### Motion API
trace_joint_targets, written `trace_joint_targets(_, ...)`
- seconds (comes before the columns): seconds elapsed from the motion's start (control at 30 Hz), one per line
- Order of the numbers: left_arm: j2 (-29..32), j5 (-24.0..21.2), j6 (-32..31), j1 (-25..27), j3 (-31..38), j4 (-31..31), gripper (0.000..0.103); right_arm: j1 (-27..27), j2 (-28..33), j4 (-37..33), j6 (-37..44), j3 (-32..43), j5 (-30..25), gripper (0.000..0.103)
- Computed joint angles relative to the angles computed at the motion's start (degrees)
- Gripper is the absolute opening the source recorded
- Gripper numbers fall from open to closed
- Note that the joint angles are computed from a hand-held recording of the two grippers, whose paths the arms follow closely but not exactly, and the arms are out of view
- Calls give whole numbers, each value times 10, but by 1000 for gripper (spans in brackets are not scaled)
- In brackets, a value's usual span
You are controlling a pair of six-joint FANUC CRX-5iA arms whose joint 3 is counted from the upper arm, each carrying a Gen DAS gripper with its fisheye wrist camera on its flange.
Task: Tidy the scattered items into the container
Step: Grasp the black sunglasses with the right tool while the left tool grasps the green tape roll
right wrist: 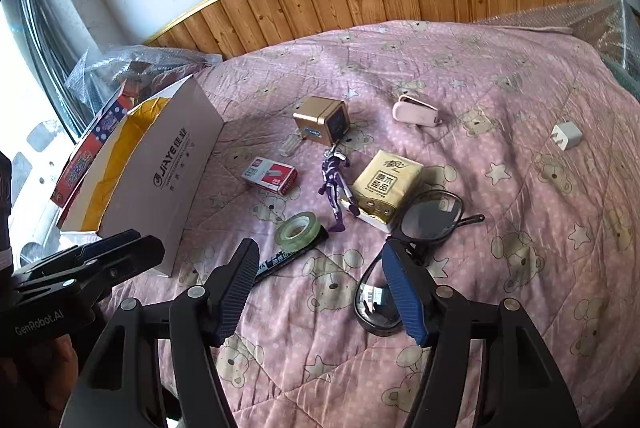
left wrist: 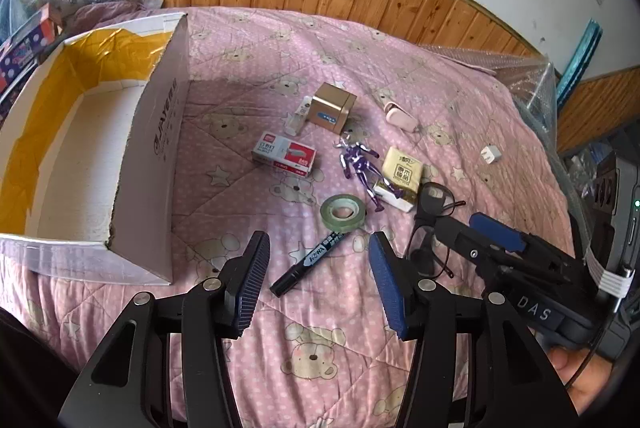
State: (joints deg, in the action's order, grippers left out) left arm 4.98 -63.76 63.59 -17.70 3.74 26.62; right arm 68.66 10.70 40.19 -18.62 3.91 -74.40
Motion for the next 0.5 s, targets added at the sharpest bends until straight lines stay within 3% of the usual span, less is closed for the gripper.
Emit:
trace_joint_targets(0.23,47,-18,-29,-22,23,5,56,-15,-17,-44,-39,-31,-4,65)
trace_joint_targets(0.5,110,-26,-39,-53,64,-6,56,-41,-29,-81,-71,-63,31,67)
